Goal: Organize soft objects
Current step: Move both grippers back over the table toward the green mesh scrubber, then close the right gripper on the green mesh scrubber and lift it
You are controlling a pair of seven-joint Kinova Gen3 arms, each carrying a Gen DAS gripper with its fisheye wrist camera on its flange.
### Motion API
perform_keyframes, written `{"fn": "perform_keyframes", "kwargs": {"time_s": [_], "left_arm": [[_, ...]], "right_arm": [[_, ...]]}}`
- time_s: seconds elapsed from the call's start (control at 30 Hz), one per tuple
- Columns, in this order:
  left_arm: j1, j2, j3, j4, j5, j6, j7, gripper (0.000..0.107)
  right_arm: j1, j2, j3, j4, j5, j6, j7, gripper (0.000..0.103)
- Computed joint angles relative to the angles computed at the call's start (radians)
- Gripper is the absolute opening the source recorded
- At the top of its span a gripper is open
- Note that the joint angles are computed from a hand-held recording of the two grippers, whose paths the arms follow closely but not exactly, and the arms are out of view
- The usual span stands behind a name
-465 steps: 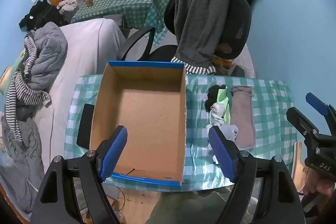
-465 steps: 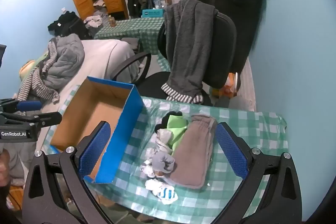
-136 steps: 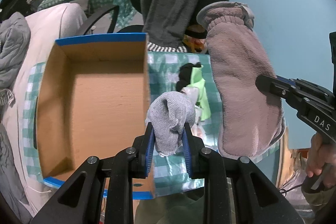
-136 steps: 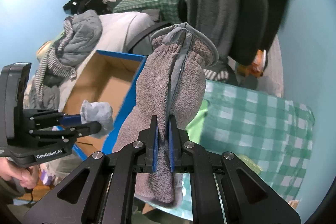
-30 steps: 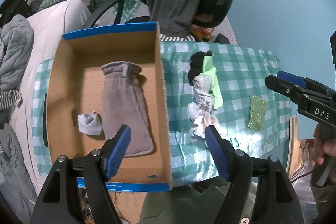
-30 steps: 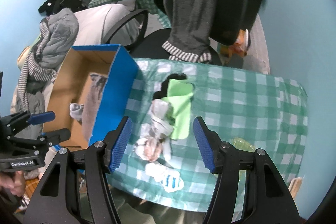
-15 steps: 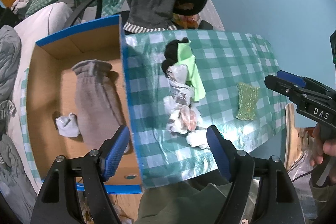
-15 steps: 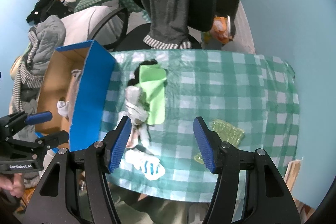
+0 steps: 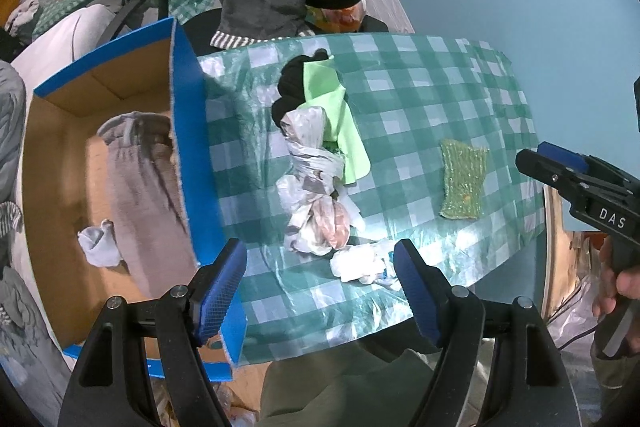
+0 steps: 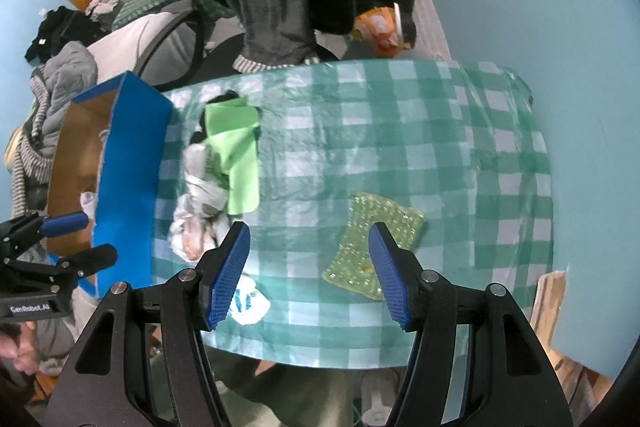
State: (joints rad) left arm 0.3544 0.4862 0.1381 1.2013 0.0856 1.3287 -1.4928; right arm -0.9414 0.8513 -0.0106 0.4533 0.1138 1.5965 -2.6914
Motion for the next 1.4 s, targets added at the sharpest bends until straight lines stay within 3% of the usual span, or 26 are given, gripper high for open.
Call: {"fn": "perform_keyframes", "kwargs": {"time_s": [0.37,0.77,1.03,1.4], "left_arm": [[0.018,0.061,-0.003,-0.036,0.004,0.009,0.039,0.077],[0.049,0.117,-0.007,-0.057,-0.02,-0.007,0.063,0.077],[0.042,0.135,-0.013,-0.048,-0.026,-0.006,0.072,0.077],[0.008,0.137,-0.019,-0.032,-0.023,-0.005,0.071,0.077]], "right_arm": [[0.029,-0.083,-0.032,0.246,-0.015,-0.117,-0.048,0.061],[0.075,-0.101,-0.07,0.416,-0.061,-0.214,-0.072,0.061],[0.086,-0.105,-0.078,0.452,-0.072,-0.241,-0.065,0.061],[0.098,-0.072,-0.078,0.417,-0.086,-0.232,-0.047,0.061]]}}
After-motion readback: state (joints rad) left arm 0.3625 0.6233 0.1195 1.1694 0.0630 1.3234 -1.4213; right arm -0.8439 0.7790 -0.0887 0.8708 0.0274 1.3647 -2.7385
